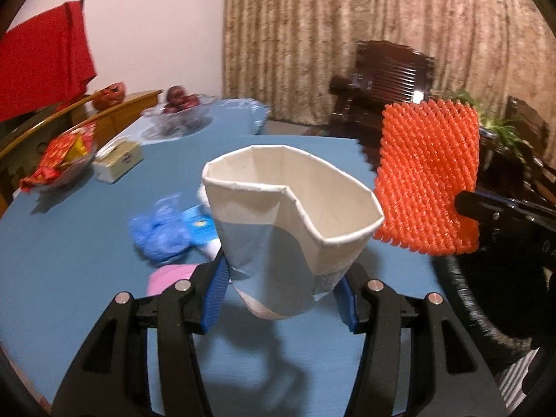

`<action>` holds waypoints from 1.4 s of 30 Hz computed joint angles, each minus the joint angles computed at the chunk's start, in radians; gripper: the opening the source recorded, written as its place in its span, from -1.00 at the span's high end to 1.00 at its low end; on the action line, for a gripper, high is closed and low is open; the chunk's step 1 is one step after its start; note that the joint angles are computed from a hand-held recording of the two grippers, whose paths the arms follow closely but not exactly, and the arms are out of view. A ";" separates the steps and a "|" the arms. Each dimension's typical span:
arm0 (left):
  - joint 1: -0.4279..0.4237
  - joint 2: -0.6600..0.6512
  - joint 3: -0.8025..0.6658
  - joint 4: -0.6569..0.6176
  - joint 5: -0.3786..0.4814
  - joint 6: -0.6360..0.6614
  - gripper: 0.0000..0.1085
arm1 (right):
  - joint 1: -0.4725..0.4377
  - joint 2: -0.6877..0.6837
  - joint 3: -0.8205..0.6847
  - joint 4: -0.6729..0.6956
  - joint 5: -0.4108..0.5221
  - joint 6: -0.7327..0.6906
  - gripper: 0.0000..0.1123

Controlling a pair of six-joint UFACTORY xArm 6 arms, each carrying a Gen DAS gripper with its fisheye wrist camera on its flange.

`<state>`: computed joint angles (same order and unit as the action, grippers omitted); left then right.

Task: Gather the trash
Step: 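Grasp an orange foam net with the right tool while the left holds the cup, then carry the cup and orange net over the black bin and open both tools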

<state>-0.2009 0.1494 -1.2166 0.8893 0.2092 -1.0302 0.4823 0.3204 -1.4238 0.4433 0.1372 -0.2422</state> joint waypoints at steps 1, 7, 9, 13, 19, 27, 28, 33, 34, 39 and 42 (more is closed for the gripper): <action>-0.010 0.005 -0.007 -0.005 -0.003 0.007 0.05 | -0.005 -0.014 0.019 -0.006 -0.007 0.007 0.81; -0.081 0.042 -0.053 -0.058 -0.022 0.072 0.05 | -0.062 -0.121 0.167 -0.088 -0.054 0.083 0.81; -0.107 0.057 -0.070 -0.084 -0.029 0.101 0.05 | -0.083 -0.155 0.214 -0.139 -0.070 0.130 0.81; -0.149 0.091 -0.109 -0.134 -0.044 0.162 0.05 | -0.131 -0.222 0.301 -0.260 -0.095 0.245 0.81; -0.204 0.149 -0.171 -0.253 -0.059 0.292 0.04 | -0.208 -0.295 0.398 -0.462 -0.110 0.445 0.81; -0.265 0.232 -0.259 -0.428 -0.066 0.473 0.04 | -0.294 -0.362 0.483 -0.628 -0.108 0.601 0.81; -0.269 0.239 -0.267 -0.438 -0.067 0.484 0.04 | -0.309 -0.370 0.493 -0.672 -0.106 0.639 0.81; -0.302 0.300 -0.334 -0.504 -0.066 0.563 0.04 | -0.348 -0.381 0.508 -0.769 -0.095 0.737 0.81; -0.310 0.313 -0.349 -0.517 -0.065 0.579 0.03 | -0.357 -0.384 0.515 -0.780 -0.092 0.752 0.81; -0.341 0.385 -0.436 -0.610 -0.045 0.677 0.02 | -0.386 -0.388 0.536 -0.803 -0.082 0.786 0.81; -0.359 0.428 -0.490 -0.645 -0.029 0.716 0.01 | -0.401 -0.388 0.547 -0.829 -0.075 0.818 0.81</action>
<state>-0.5595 0.5776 -1.7067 0.2441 0.1799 -0.3144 0.0817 -0.0673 -0.8769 -0.3858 0.0619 0.5754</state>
